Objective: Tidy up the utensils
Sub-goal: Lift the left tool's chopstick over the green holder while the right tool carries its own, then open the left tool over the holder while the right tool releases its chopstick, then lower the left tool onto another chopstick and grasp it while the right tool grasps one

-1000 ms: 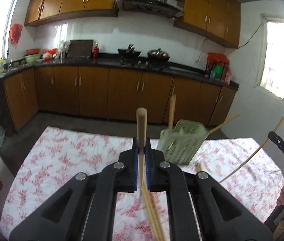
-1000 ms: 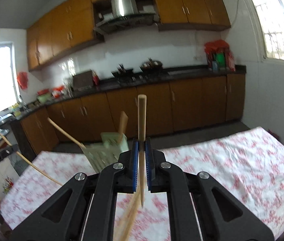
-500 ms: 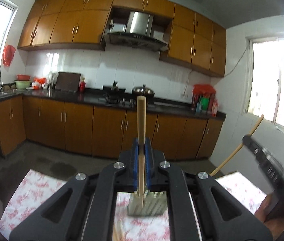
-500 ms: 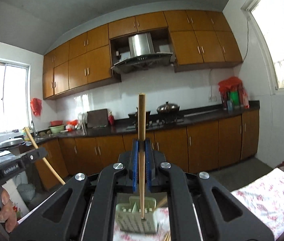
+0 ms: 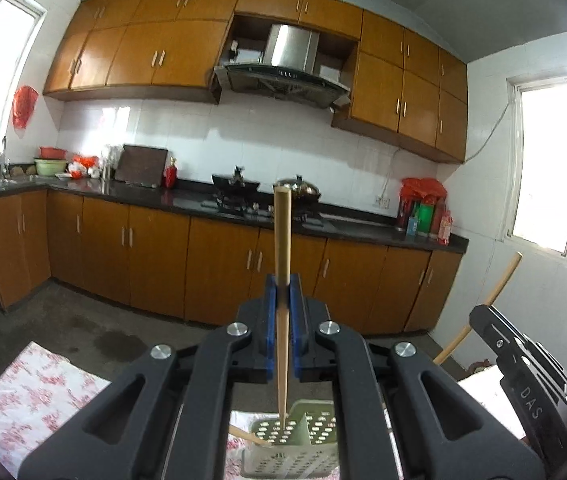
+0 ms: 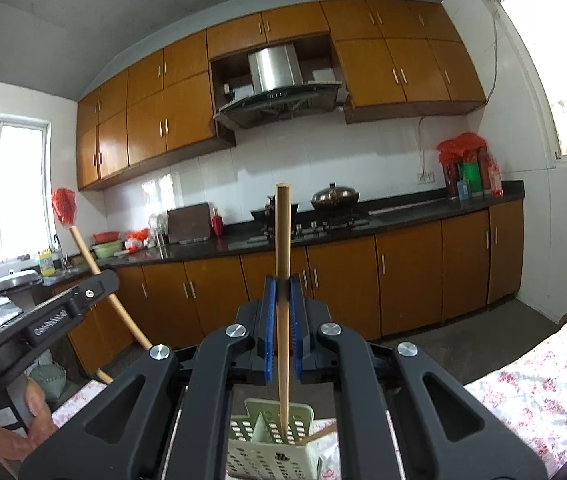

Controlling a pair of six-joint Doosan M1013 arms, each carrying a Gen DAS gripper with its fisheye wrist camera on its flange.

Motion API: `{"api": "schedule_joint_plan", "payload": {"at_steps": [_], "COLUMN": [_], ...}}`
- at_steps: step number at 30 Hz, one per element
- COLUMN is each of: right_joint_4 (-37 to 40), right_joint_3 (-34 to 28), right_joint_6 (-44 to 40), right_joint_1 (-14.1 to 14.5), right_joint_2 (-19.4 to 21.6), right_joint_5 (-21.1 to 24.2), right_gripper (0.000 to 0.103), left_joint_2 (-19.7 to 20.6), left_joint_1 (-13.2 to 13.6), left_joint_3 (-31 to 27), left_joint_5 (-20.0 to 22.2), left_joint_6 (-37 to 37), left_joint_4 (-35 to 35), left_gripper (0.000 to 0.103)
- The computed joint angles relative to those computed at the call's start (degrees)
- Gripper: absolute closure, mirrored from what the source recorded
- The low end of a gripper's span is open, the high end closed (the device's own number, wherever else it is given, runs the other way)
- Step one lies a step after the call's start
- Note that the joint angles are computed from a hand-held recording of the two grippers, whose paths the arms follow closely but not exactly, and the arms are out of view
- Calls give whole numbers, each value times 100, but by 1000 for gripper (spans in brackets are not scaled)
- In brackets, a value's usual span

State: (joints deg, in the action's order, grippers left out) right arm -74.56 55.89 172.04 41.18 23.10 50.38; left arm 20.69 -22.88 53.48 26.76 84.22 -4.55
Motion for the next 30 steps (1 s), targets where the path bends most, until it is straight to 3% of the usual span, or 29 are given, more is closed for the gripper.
{"api": "schedule_joint_plan", "payload": {"at_steps": [6,17,21,25,29,30], "right_joint_4": [420,436,497,1420,3297,3685], "right_joint_3": [69,126,373,724,1089,1162], "right_joint_6": [-222,-363,-226,-441,-1123,-1252], "right_joint_1": [-8,162,317,365,218,179], "right_joint_2": [-21,-214,-440,-633,-626,-607], "right_joint_5": [-39,283,642,924,1011,985], "right_gripper": [95,93,79,76,77,82], "left_joint_2": [62,-421,-819,-1154,-1267,-1273], "left_joint_1": [46,174,295,407,500,549], "left_joint_3": [89,686,1169,1707,2159,2284], "left_joint_5": [242,98,63,416,1056,1294], "left_joint_6": [156,561,757,559,414,437], "left_joint_4": [-256,-746,-895,-546,-315,-416], "left_gripper": [95,76,68,63,63,64]}}
